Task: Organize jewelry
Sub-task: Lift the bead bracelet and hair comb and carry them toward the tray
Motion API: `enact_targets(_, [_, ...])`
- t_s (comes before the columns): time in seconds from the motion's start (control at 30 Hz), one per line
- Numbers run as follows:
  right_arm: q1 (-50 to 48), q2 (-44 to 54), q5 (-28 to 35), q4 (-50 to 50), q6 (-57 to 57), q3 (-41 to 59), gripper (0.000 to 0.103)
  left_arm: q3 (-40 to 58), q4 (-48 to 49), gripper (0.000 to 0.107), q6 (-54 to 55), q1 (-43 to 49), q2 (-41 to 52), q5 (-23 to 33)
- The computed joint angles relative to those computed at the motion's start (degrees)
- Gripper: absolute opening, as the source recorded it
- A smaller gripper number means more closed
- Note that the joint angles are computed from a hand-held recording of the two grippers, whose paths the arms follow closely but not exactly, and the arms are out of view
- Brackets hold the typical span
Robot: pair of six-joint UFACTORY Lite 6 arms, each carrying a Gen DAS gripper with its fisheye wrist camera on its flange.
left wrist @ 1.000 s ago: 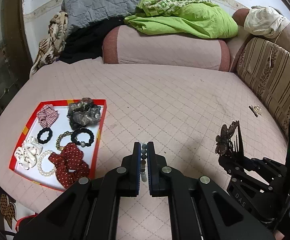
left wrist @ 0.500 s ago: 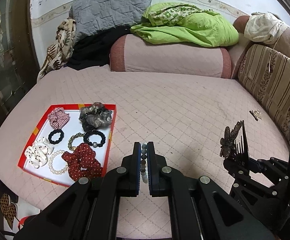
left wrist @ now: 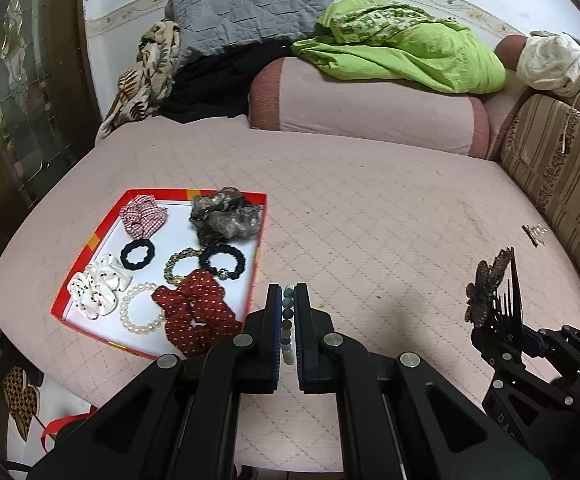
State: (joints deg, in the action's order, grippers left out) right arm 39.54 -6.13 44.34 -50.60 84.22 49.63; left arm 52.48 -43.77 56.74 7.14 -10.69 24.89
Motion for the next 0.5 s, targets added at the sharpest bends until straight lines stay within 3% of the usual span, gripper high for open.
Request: enact_targets(0.5, [0.56, 5.90, -1.70, 1.37, -2.27, 3.97, 0.026, 4.14, -1.56, 0.005, 1.54, 3.83, 5.85, 1.41])
